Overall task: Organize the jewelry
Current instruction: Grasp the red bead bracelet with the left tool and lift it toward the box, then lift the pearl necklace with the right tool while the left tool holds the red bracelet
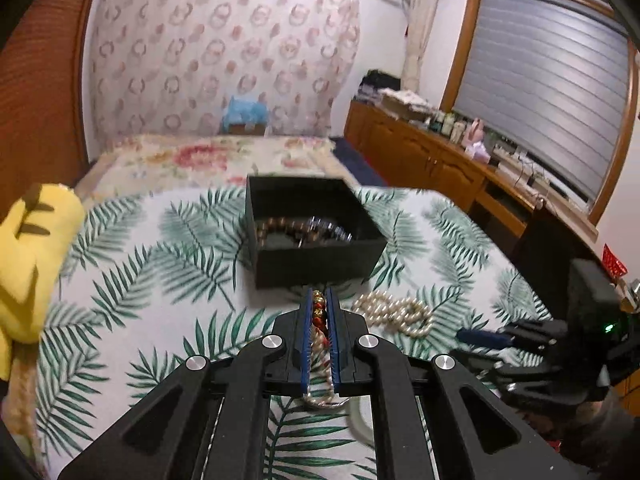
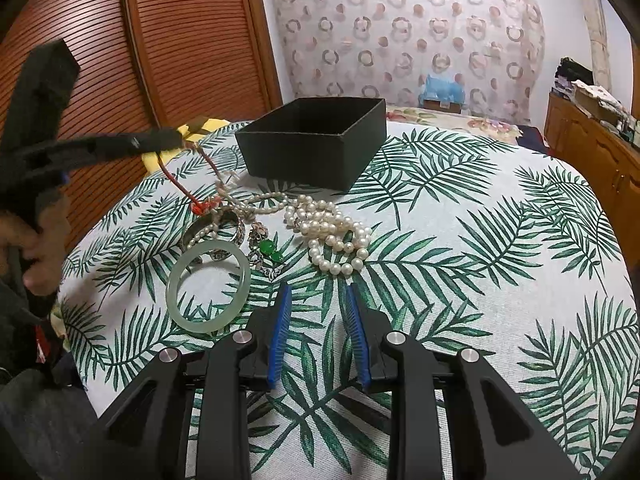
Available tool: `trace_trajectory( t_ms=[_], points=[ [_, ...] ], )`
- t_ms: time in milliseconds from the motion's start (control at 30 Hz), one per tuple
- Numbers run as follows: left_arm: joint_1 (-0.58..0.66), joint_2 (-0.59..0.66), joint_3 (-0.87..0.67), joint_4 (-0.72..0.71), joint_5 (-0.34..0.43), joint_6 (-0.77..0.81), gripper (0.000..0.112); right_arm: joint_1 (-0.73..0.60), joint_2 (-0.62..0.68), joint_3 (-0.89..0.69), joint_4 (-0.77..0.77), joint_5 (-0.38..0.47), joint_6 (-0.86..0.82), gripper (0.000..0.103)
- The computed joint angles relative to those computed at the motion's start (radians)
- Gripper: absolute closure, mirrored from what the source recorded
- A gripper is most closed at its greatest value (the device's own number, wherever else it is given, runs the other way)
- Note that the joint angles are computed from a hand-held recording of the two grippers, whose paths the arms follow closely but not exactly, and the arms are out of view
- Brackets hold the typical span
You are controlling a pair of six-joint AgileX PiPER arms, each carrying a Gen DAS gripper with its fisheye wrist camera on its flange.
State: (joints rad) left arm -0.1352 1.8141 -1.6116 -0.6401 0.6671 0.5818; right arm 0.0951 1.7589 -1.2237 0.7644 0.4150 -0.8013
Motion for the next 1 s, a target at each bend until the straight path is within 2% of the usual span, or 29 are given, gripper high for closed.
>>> trace_trajectory(
  t_ms=[367,533,667,767,833,1000],
  points=[
    [0.004,-0.092,0.017,-0.047,-0.028,0.061,0.106,0.011,0.009,-0.025,-0.059,0.010,0.051,0.073],
    [0.016,-0.107,0.033,-0.065,-0.040,0.079,0.106,0.020,0.022,-0.083,-0.153,0.020,0.123,0.073],
    [0.029,-0.106,0.049,-0.092,-0.038,0.103,0.106,0.023,0.087,-0.191,-0.294,0.057,0.230,0.073],
    [0.038,-0.103,0.054,-0.107,-0.036,0.115,0.106,0.024,0.155,-0.286,-0.408,0.099,0.322,0.080],
    [0.040,-0.104,0.055,-0.110,-0.036,0.118,0.106,0.020,0.199,-0.342,-0.439,0.133,0.346,0.084],
    [0.042,-0.102,0.053,-0.112,-0.032,0.121,0.106,0.013,0.263,-0.435,-0.454,0.206,0.364,0.084]
  ],
)
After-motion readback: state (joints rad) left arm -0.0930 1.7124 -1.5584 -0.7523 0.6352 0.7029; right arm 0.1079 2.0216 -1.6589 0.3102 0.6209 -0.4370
